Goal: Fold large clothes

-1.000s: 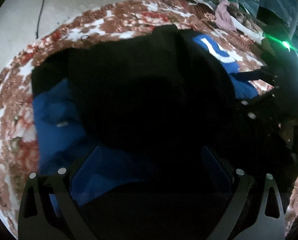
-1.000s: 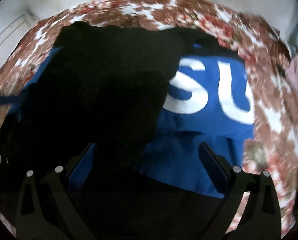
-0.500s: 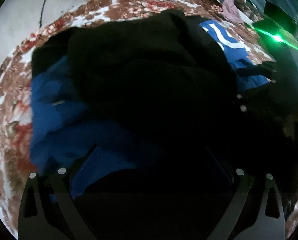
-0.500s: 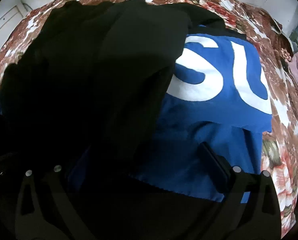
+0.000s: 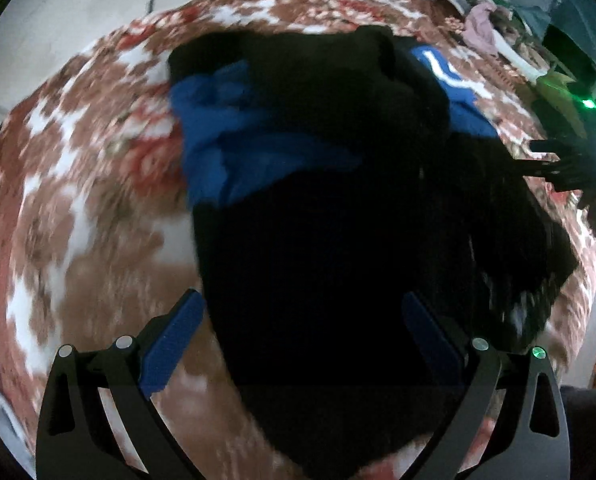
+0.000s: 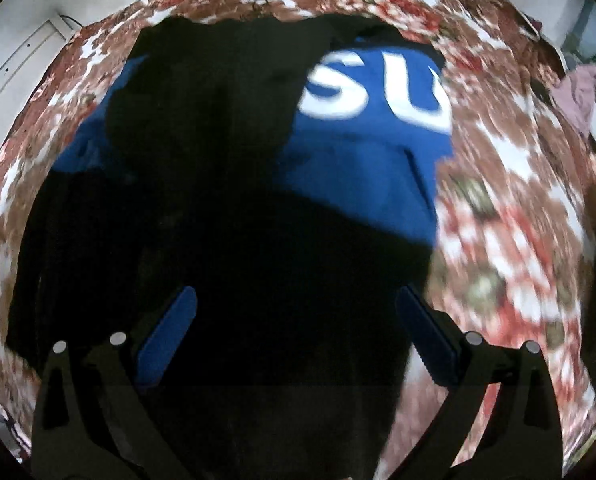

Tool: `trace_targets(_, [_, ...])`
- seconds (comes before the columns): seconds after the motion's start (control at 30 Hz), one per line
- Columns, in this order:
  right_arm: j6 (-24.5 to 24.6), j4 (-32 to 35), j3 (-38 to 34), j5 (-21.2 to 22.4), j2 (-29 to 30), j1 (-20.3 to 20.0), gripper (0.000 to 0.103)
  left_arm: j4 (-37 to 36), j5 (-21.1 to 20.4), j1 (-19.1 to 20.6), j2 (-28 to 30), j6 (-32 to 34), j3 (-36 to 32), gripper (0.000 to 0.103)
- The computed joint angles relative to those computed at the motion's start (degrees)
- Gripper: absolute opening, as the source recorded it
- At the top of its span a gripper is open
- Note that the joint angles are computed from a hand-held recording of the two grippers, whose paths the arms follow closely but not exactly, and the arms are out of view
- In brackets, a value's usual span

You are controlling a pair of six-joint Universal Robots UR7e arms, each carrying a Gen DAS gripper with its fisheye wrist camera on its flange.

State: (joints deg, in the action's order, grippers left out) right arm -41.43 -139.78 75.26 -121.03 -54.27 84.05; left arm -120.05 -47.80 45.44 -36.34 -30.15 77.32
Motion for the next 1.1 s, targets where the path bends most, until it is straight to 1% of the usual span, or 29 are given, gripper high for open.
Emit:
trace_targets(0.1, [-1.17,-0.10,4.28,-0.95,-4.10,-1.53,0.098,1.75,-1.13,-0.57,-3.10,-5.67,5.42,0.098])
trace_targets(0.17, [-3.86,-0.08,5.28,-0.76,-5.82,-2.70,0.098,2.62,-2.07,-0.92,-4.72,-9.47,8.76,0.098])
trace_targets(0.27, [-5.38,2.73,5.58,-0.30,-7.94,-4.45,0.098,2.46,-3.06,-1.53,-6.41,-12.71,12.18,0.098])
trace_targets(0.3, [-4.72,5.59,5.16,0.20,-8.77,-5.21,0.098,2.61,-3.44,-1.78,-6.97,-13.97,13.29,0.098])
trace_targets(0.4, [-2.74,10.32,5.50,1.42,-10.81,-6.50,0.098,1.60,-4.91,-2.20,-8.24,-16.96,16.01,0.098])
trace_targets(0.47, [-0.25,14.56,5.73,3.45,-12.16,-7.67,0.098,-0.12,-5.95,-2.08,-8.96,-18.91,17.64,0.098])
trace_targets(0.5, [1.03,16.67,5.90,4.62,-12.68,-8.35,0.098,-1.75,-6.73,-1.88,-9.48,-20.27,18.77,0.098])
trace_targets(0.63, [3.42,20.96,6.51,7.53,-13.06,-9.56,0.098,-10.52,-10.46,-0.18,-11.29,-24.65,23.27,0.098])
trace_targets(0.7, [5.04,22.47,6.58,8.26,-12.63,-10.04,0.098,-14.33,-12.23,0.65,-11.56,-25.07,24.73,0.098])
trace_targets(0.73, [5.45,22.24,6.75,7.59,-12.38,-10.05,0.096,-15.69,-12.71,0.84,-11.51,-24.83,25.08,0.098])
trace_targets(0.8, [5.50,19.50,7.77,5.30,-12.13,-9.77,0.096,-17.79,-13.35,1.07,-11.17,-23.64,25.40,0.097])
trace_targets(0.87, [7.38,20.96,7.17,6.93,-11.92,-10.37,0.093,-18.30,-13.95,1.22,-10.61,-22.49,25.20,0.097])
trace_targets(1.0, [10.40,22.50,6.65,9.11,-12.01,-11.49,0.092,-19.83,-15.38,1.53,-9.76,-20.42,25.46,0.097])
trace_targets(1.07, [10.37,22.75,6.72,10.15,-12.36,-11.79,0.083,-20.37,-15.71,1.54,-9.56,-19.86,25.32,0.097])
trace_targets(1.1, [9.95,23.27,6.45,10.42,-12.49,-11.96,0.082,-21.55,-16.13,1.54,-9.27,-19.61,25.35,0.097])
